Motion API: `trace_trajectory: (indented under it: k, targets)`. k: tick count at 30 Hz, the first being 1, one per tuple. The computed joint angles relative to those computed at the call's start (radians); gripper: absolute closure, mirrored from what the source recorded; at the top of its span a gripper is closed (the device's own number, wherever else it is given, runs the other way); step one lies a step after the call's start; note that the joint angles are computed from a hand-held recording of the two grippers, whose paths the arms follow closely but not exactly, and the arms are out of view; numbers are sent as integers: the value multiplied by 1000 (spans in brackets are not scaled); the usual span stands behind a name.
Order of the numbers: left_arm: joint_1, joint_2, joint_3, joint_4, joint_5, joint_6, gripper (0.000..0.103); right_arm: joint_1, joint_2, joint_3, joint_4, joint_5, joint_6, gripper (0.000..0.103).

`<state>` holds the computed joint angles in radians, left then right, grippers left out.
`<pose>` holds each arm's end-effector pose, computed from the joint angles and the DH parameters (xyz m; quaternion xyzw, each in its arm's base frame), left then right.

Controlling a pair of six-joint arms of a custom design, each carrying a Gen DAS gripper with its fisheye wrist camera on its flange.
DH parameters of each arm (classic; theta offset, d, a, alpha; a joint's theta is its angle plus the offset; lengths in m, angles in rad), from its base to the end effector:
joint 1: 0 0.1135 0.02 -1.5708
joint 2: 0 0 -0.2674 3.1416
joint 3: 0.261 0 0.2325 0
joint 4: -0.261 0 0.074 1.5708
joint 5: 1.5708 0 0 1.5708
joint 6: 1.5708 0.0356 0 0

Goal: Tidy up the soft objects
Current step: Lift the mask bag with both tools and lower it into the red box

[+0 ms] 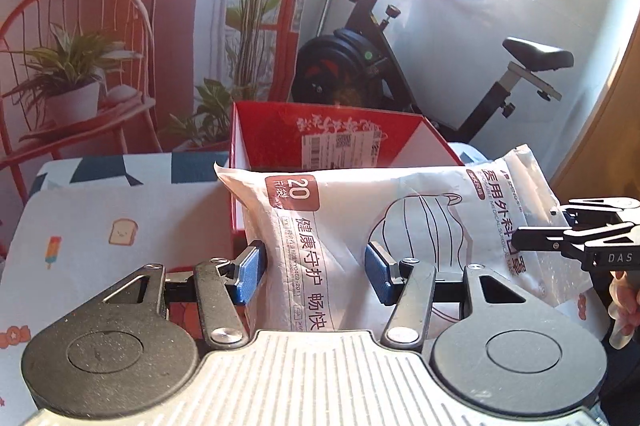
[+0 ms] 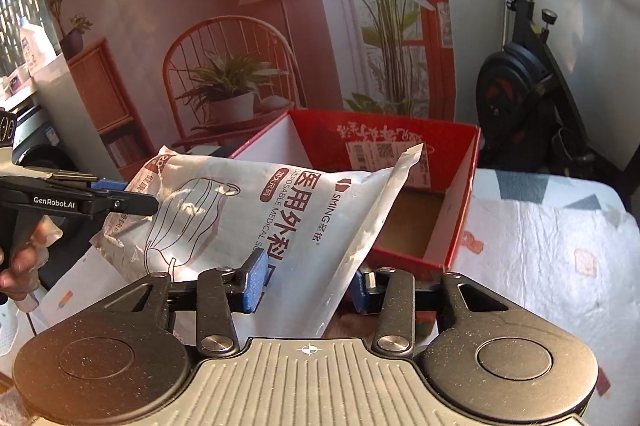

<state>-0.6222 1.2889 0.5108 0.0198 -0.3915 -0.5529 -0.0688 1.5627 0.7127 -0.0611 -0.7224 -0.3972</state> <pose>0.1910 -0.1203 0.1819 -0.0456 0.9032 -0.0662 0.4217 0.2739 0.0047 0.1722 -0.2576 0.8544 0.2553 0.3720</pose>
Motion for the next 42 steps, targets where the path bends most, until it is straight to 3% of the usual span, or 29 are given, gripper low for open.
trace_trajectory:
  k: [11, 20, 23, 28, 32, 42]
  targets:
    - [83, 225, 199, 140, -24, 122, 46, 61, 116, 161, 162, 149, 49, 68]
    - [186, 425, 312, 235, 46, 126, 46, 110, 294, 240, 340, 270, 70, 68]
    - [207, 484, 356, 218, 61, 138, 46, 135, 357, 278, 354, 310, 74, 68]
    - [241, 540, 380, 185, 114, 197, 46, 155, 429, 342, 287, 354, 73, 72]
    - [258, 546, 365, 201, 129, 207, 46, 169, 469, 384, 213, 365, 66, 85]
    - [261, 559, 358, 214, 138, 179, 46, 236, 592, 603, -38, 447, -28, 89]
